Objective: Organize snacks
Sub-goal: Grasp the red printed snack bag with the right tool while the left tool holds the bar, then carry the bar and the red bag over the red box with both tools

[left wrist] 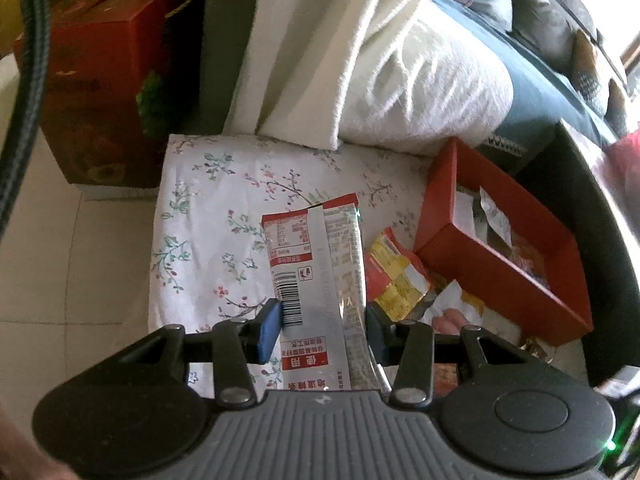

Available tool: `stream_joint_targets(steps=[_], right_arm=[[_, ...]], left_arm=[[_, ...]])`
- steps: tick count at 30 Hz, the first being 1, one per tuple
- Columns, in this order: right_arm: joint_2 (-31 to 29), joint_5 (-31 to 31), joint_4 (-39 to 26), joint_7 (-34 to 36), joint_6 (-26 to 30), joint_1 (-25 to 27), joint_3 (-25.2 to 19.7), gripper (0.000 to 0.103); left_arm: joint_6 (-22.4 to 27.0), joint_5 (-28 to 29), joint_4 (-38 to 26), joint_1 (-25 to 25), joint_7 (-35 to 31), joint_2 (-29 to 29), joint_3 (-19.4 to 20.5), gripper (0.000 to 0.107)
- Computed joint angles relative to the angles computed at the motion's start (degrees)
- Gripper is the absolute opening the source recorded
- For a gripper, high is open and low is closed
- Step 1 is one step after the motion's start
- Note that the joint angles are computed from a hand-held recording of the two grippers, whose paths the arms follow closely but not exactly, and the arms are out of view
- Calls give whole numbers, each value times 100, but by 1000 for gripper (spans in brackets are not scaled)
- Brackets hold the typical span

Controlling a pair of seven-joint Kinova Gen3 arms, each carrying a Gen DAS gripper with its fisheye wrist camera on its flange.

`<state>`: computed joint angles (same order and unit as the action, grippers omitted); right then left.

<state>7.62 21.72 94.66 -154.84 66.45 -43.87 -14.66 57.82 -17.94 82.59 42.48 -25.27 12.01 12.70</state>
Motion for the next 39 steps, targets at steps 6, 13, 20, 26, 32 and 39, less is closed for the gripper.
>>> stream_joint_targets(steps=[6,13,20,26,32,39], right_arm=[[-331,5,330,114,195,-2,-151,77],[-328,-143,453,174,-17,119,-228,90],[-653,-220,723,484,-320,216,-181,73],[-1218,-643,1102,640,-689,685,-239,72],[-1822,-754,1267,733,-1002,1208,-341,71],[-2267,-935,1485,1152,-1464,1832,-296,72]], left_arm=[[186,-97,-244,161,-66,225,-3,38],[487,-179,-616,401,-167,524,-82,38],[600,-190,-842,553,-245,684,-172,38],[698,-316,-1066,757,-290,842,-248,38],[669,-458,-1263,926,-279,966,-304,39],[1017,-750,-1815,1305,-399,1352,-442,39]])
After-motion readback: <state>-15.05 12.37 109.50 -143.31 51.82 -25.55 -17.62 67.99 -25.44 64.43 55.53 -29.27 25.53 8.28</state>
